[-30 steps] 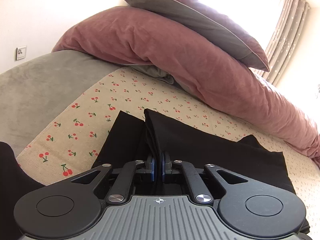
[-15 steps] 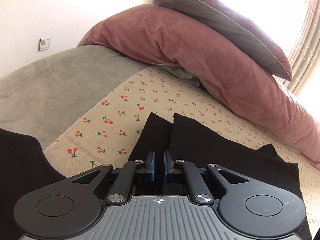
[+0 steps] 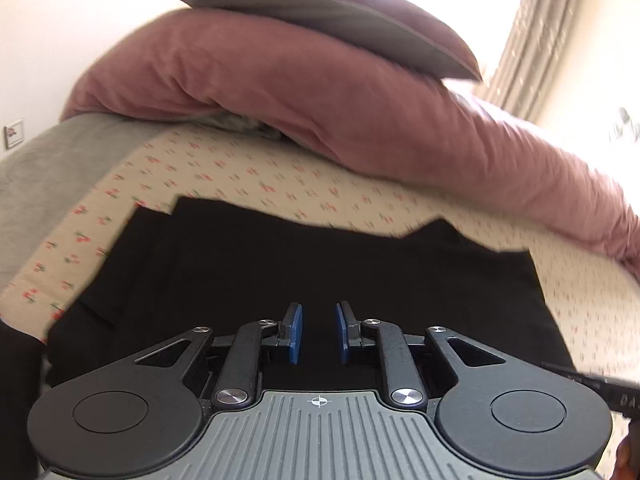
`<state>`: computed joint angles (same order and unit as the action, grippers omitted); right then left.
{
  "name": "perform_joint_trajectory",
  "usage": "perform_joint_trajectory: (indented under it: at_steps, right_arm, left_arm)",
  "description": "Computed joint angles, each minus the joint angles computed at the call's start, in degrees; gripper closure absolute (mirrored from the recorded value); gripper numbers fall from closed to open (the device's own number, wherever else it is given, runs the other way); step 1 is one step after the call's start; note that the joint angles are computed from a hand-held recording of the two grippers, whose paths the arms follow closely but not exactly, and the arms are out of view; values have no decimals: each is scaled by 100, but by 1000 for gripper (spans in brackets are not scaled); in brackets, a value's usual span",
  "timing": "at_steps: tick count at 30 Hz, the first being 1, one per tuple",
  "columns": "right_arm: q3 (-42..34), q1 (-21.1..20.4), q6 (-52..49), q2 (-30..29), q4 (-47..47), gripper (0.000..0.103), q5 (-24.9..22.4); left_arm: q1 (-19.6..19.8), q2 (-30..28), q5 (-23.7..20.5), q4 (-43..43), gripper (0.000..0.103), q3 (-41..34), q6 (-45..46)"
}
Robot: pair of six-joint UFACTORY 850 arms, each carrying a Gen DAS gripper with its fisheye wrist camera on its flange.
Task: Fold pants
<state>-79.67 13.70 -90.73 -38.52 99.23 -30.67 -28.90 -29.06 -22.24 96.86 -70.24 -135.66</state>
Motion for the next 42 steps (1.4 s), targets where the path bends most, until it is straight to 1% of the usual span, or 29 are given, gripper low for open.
perform_joint_trajectory:
  at_steps: [1,3,4,5,6,7,8,11,12,14,15,16,17,18,19,21,26,27,28,29,30,31,33,35,36,37,39,40,42]
  right_arm:
    - [5,-68,194,-17,-214,70,205]
    - [55,-124,620,-65,-755,78,531]
    - [162,-159,474,-32,-710,84,478]
    - [323,-190,87,35,-439,84,387]
    - [567,-261,-181,179,-316,84,281]
    - [728,-281,-364,277,-185,84,258]
    - [842,-294,-487,346,-115,84,237]
    - [1078,-397,-632,471,0,84,35]
    - [1018,-416,-425,469,-207,84,9]
    - [846,-444,166,476,-823,84,30]
    - [738,-457,186,468,-854,79,23]
    - [614,-445,-34,456,-660,68,20]
    - [440,-457,-181,411,-549,61,30]
    - [174,-450,-89,298,-605,52,110]
    - [-123,-444,242,166,-898,52,175]
    - [-1176,-467,1414,-461,-1932,52,79]
    - [-4168,-605,4412,-2467,-3877,53,-606]
    - [-4687,-612,4842,-2800,-4145,58,-707]
    - [-5042,-612,5033,-3034,-4201,67,-689]
    - [-5274,-608,5082,-3197,-4173,70,-614]
    - [-5454,-601,5216,-3315,-4206,79,-542]
    - [-5445,-588,5216,-3327,-4103,84,-376]
    - [-5333,-541,5251,-3245,-4204,84,-182]
    - [-4637,-453,4705,-2783,-4174,81,301]
    - [-4138,-419,4188,-2462,-3890,76,562]
    - [-3701,-428,3588,-2184,-3403,72,633]
    - [-2926,-520,2536,-1709,-2465,70,251]
    - [-2525,-547,2257,-1466,-2317,70,56]
    - [-1652,-512,1989,-912,-2563,70,54]
  left_arm:
    - [-66,-207,138,-598,85,-257,600]
    - [-204,-537,373,-1558,85,-661,1600]
    - [-265,-649,405,-1963,84,-805,2025]
    - [-356,-771,287,-2448,83,-965,2546]
    - [-460,-883,-1,-2714,81,-1106,2901]
    - [-547,-962,-254,-2740,81,-1181,3050]
    - [-583,-991,-360,-2695,81,-1188,3046]
    - [-529,-865,-218,-2624,80,-1015,2475]
    - [-504,-807,-217,-2838,81,-988,2462]
    - [-568,-683,-469,-3140,80,-938,2423]
    - [-627,-630,-590,-3057,76,-897,2298]
    - [-684,-581,-647,-2848,70,-840,2103]
    - [-721,-561,-636,-2674,67,-806,1961]
    - [-729,-581,-597,-2682,62,-821,1979]
    - [-713,-633,-544,-2808,62,-870,2100]
    - [-637,-758,-430,-3268,62,-976,2468]
    - [-646,-775,-486,-3133,62,-963,2300]
    - [-655,-800,-528,-3166,62,-997,2354]
    - [-672,-840,-593,-3177,62,-1043,2414]
    - [-688,-886,-656,-3143,62,-1084,2446]
    - [-701,-912,-702,-3125,62,-1103,2477]
    - [-702,-922,-720,-3125,62,-1114,2502]
    - [-697,-894,-690,-3126,62,-1085,2480]
    - [-666,-838,-583,-3071,62,-1017,2392]
    - [-649,-806,-528,-3050,62,-981,2322]
    - [-624,-766,-452,-3017,62,-941,2199]
    - [-584,-697,-319,-2913,62,-858,1940]
    - [-580,-689,-313,-2869,62,-839,1857]
    - [-586,-714,-336,-2806,62,-845,1813]
